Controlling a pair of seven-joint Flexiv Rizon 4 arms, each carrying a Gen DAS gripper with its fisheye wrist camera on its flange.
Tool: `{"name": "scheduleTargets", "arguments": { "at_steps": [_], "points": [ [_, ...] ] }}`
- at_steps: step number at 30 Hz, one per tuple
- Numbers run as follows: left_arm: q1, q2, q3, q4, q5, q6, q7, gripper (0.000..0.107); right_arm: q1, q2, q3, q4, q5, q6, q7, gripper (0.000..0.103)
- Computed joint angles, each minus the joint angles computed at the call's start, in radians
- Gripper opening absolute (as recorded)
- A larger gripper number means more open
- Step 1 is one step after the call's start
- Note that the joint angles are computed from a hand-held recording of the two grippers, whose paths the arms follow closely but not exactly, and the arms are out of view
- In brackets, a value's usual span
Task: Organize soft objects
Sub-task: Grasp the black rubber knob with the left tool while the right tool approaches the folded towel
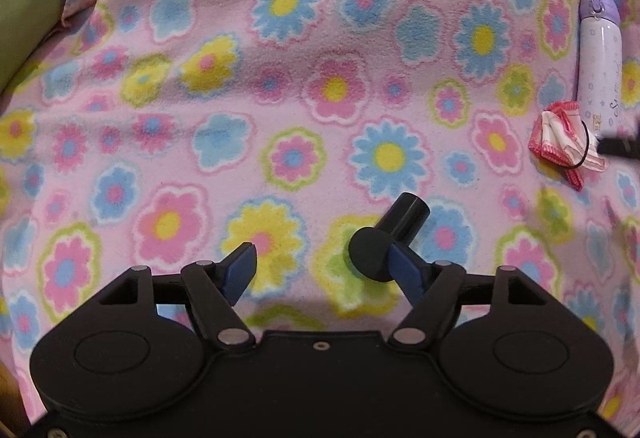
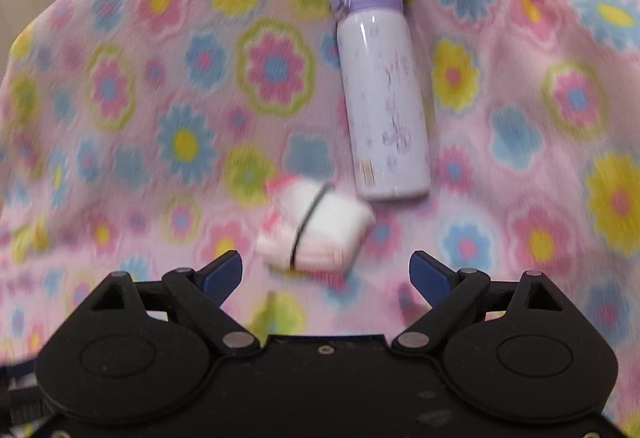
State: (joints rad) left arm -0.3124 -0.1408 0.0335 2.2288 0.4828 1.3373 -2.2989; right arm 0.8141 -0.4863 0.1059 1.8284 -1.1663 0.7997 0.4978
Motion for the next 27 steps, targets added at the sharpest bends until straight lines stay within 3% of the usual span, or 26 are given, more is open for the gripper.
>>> {"name": "scheduleTargets", "arguments": {
  "at_steps": [4,9,11,12,13,19,27],
  "points": [
    [0.005,0.001,0.001,0.004,-0.007,0.007,0.007,0.071,-0.002,-0.057,-0.018,-0.085,0.048,-0.048,-0.076,0.092],
    [0.007,0.000,-0.002,0.012,-0.019,0.015,0.027,0.071,-0.003,-0.123,-0.037,-0.152,0.125,-0.036,-0.142,0.092],
    [0.001,0.003,0.000,0.009,-0.007,0.008,0.024,0.071,0.008,-0.150,-0.043,-0.186,0.164,-0.062,-0.187,0.087],
    [-0.001,0.004,0.000,0.007,0.000,0.002,0.023,0.071,0.011,-0.161,-0.047,-0.197,0.176,-0.067,-0.205,0.078],
    [-0.002,0.006,0.000,0.006,0.006,-0.001,0.022,0.071,0.009,-0.165,-0.053,-0.193,0.174,-0.039,-0.209,0.077],
    [0.005,0.028,-0.017,0.018,0.007,-0.022,0.069,0.069,0.055,-0.141,-0.090,-0.149,0.066,-0.030,-0.177,0.075],
    [0.004,0.057,-0.045,0.015,0.035,-0.100,0.058,0.067,0.071,-0.057,-0.042,-0.002,-0.123,0.008,-0.042,0.075]
  ]
}}
